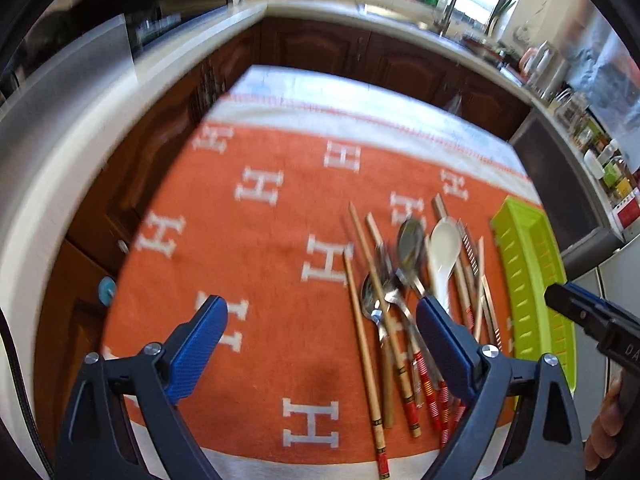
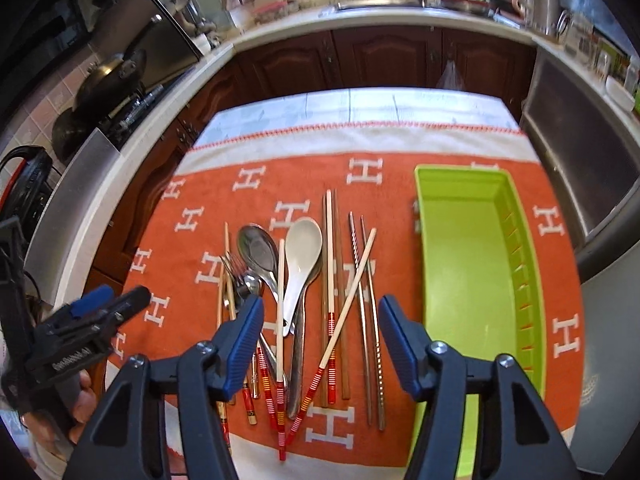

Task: Organize utensils
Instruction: 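Grasp a wooden chopstick with the right tool while the left tool grasps another chopstick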

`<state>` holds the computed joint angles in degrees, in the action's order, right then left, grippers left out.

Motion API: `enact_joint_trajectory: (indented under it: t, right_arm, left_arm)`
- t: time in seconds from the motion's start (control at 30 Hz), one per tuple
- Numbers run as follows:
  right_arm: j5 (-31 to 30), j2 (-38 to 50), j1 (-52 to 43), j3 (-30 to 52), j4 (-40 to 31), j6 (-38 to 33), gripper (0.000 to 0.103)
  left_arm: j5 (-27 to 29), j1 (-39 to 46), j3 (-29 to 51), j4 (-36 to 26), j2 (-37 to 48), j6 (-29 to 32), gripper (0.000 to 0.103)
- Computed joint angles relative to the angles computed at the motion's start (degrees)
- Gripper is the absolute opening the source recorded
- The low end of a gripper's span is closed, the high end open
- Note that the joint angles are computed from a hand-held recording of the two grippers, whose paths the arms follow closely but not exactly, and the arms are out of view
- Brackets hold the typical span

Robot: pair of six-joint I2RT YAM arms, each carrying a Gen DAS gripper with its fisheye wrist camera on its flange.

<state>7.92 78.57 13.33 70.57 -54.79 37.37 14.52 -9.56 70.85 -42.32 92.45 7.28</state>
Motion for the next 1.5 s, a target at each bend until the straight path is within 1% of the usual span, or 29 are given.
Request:
enact_joint_trajectory:
  t: [0.03, 0.17, 0.2, 0.33, 0.37, 0.53, 0.6, 0.7, 0.97, 1.07, 1.17, 1.23, 1.3, 1.37, 1.5]
  right_arm:
    - [-0.8, 0.6, -0.5, -0.5, 0.4, 0.1, 0.058]
    - [-5.0, 3.3, -2.9, -2.2, 1.9, 0.8, 0.051]
    - [-5.6, 3.7, -3.2, -2.5, 2.2, 1.0, 0.049]
    - [-8.8, 5.8, -5.0, -3.4, 3.7, 1.0, 0.045]
    - [-9.5, 6.6, -5.5, -3.4, 3.8, 1.2, 0.044]
    - [-11.6, 10.0, -6.7, -3.0, 3.7, 1.5, 0.037]
    - [-12.0, 11.3, -7.0, -3.0, 3.7, 2.0, 0.032]
    - [-12.0, 12.5, -7.0, -2.9, 3.3, 2.7, 0.029]
    - [-11.5, 12.3, -7.3, -2.3, 1.6, 4.0, 0.029]
    - [-12.4, 12.9, -7.9, -2.3, 1.9, 3.8, 0.029]
    - [-13.1, 13.9, -8.2, -2.3, 2.7, 3.8, 0.029]
    - [-13.2, 15.0, -8.3, -1.9, 3.1, 3.8, 0.024]
    - [-13.1, 15.5, -8.1, -2.0, 3.6, 4.0, 0.010]
    - [-12.7, 15.2, -8.1, -2.7, 4.4, 4.6, 0.006]
    - [-12.0, 13.3, -7.9, -3.5, 5.1, 4.7, 0.006]
  left_arm:
    - [-0.2, -0.2, -0.4, 0.1, 1.1, 0.0, 0.092]
    - [-0.1, -1.7, -1.8, 1.2, 4.1, -0.3, 0.085]
    - [0.1, -2.0, -1.9, 1.2, 4.5, -0.4, 0.081]
    - [0.0, -4.3, -1.4, 1.6, 6.7, -1.7, 0.076]
    - [0.2, -4.7, -0.9, 1.4, 7.2, -2.0, 0.073]
    - [1.2, -5.8, 1.6, 0.3, 9.9, -3.2, 0.061]
    - [1.5, -6.2, 2.7, -0.4, 11.3, -3.8, 0.054]
    - [2.4, -6.4, 3.8, -1.0, 12.5, -4.3, 0.049]
    - [4.3, -7.2, 7.1, -3.1, 15.2, -5.8, 0.048]
    - [4.5, -7.4, 8.5, -4.3, 16.5, -6.1, 0.038]
    - [5.1, -7.7, 9.5, -5.1, 17.8, -6.9, 0.036]
    - [4.9, -7.9, 9.5, -5.1, 18.0, -7.0, 0.034]
    - [4.7, -8.1, 9.7, -5.1, 18.2, -7.2, 0.034]
    - [4.7, -8.1, 9.9, -5.3, 18.2, -7.2, 0.033]
    - [4.7, -8.1, 10.7, -6.0, 18.5, -7.0, 0.032]
